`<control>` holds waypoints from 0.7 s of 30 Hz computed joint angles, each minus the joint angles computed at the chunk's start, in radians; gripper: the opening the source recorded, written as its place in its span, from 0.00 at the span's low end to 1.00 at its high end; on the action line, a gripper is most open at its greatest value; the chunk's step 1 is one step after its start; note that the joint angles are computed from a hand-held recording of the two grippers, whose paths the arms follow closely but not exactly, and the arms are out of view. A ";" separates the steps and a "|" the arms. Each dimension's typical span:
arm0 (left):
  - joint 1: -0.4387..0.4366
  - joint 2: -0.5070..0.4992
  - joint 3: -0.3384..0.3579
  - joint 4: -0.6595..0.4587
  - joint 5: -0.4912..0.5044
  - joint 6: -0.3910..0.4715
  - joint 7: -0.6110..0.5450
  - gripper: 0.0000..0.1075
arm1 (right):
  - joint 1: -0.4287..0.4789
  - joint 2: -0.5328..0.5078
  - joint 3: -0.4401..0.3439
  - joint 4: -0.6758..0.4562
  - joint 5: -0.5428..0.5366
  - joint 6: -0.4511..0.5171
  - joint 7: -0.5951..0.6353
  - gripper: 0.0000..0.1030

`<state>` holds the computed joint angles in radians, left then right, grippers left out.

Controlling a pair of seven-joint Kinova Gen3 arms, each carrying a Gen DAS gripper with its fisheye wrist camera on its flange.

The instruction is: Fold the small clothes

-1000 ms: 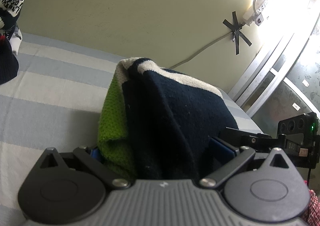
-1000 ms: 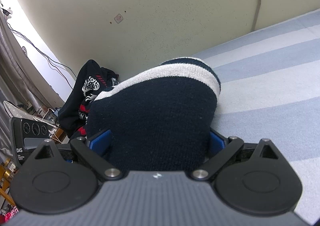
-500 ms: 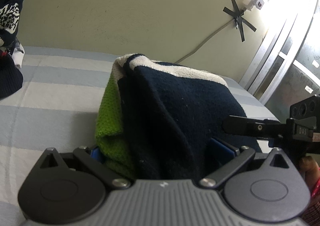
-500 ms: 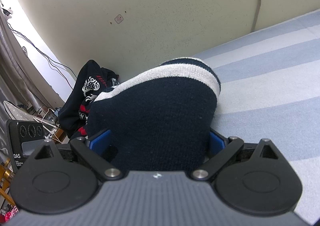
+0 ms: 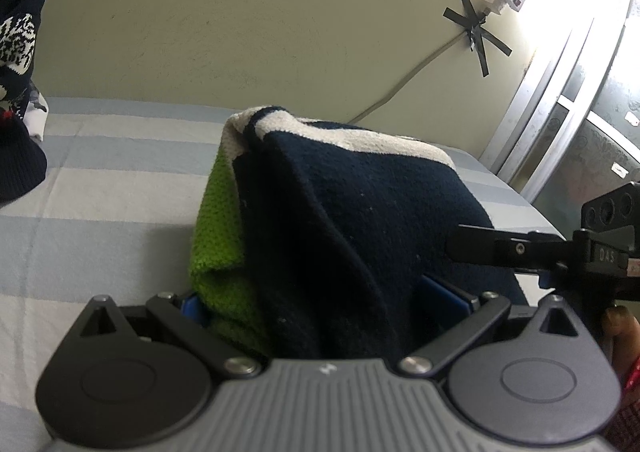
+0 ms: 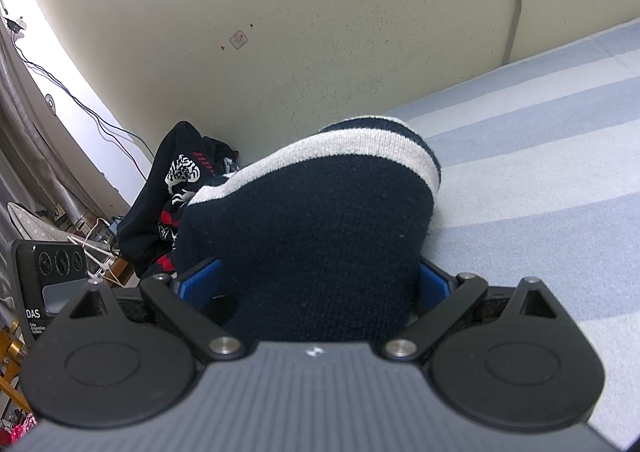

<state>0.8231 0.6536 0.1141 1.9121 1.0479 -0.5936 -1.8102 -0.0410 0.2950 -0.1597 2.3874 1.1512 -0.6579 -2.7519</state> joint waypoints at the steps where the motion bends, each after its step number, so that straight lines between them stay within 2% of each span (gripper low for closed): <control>1: 0.002 -0.002 -0.004 -0.003 0.012 0.008 -0.018 0.96 | 0.000 0.000 0.000 0.000 -0.001 0.000 0.001 0.97; 12: -0.004 -0.002 0.005 -0.031 0.086 0.027 -0.102 0.96 | 0.000 0.002 -0.002 -0.001 -0.002 0.000 0.002 0.97; 21: -0.012 -0.003 0.011 -0.026 0.075 0.030 -0.098 0.96 | 0.000 0.001 -0.001 -0.005 0.003 0.001 -0.005 0.97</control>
<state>0.8107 0.6506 0.1251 1.8861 1.1228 -0.5632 -1.9077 -0.0408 0.2958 -0.1608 2.3820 1.1538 -0.6566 -2.7571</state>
